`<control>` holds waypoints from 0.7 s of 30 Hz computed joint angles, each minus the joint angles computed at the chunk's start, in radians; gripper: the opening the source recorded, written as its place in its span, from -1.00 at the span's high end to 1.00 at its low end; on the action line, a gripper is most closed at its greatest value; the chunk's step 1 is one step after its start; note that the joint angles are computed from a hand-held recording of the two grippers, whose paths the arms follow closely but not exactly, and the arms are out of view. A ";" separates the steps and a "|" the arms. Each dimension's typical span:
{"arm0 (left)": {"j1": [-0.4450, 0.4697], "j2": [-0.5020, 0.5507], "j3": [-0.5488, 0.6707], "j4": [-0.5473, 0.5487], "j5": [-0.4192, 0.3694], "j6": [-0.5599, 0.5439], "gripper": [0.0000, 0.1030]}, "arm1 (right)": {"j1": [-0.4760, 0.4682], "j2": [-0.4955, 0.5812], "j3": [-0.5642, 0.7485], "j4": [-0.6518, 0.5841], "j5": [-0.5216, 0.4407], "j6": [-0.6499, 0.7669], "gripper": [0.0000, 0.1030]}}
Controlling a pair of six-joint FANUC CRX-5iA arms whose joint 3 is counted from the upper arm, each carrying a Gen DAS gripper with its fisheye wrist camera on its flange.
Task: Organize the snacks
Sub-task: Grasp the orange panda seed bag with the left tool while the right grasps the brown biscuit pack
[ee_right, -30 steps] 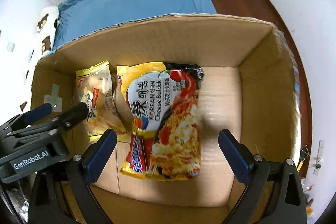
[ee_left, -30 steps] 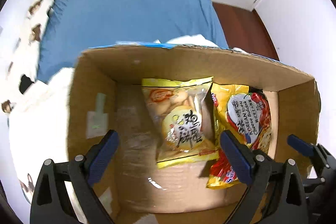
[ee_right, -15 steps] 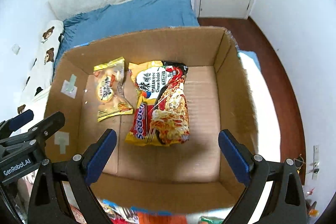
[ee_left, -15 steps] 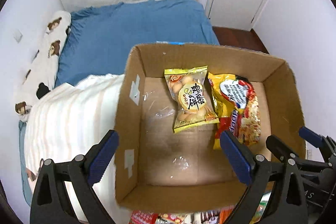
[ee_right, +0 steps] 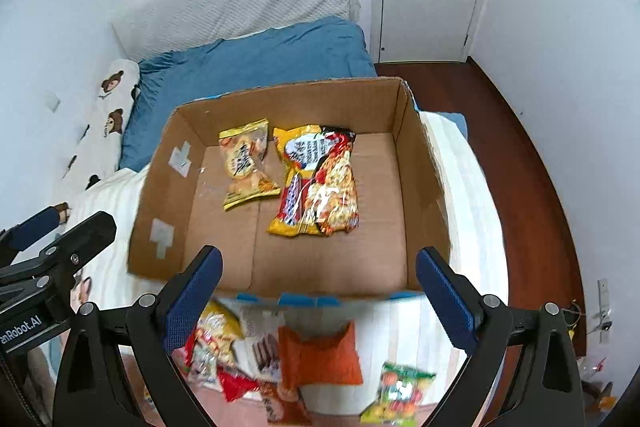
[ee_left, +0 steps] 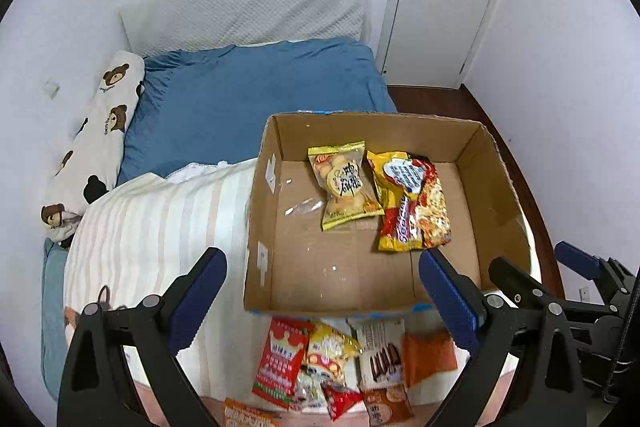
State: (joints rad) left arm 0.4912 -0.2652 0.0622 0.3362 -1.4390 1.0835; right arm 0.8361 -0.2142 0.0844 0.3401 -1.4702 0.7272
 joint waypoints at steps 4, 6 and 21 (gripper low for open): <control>0.049 -0.051 -0.040 0.019 -0.032 -0.033 -0.92 | 0.047 -0.058 -0.046 -0.002 -0.012 -0.058 -0.93; 0.083 -0.081 -0.073 0.027 -0.058 -0.059 -0.92 | 0.060 -0.089 -0.074 -0.031 -0.013 -0.088 -0.93; 0.304 -0.243 -0.398 -0.282 -0.109 -0.324 -0.92 | 0.174 -0.125 -0.367 -0.291 0.025 -0.193 -0.81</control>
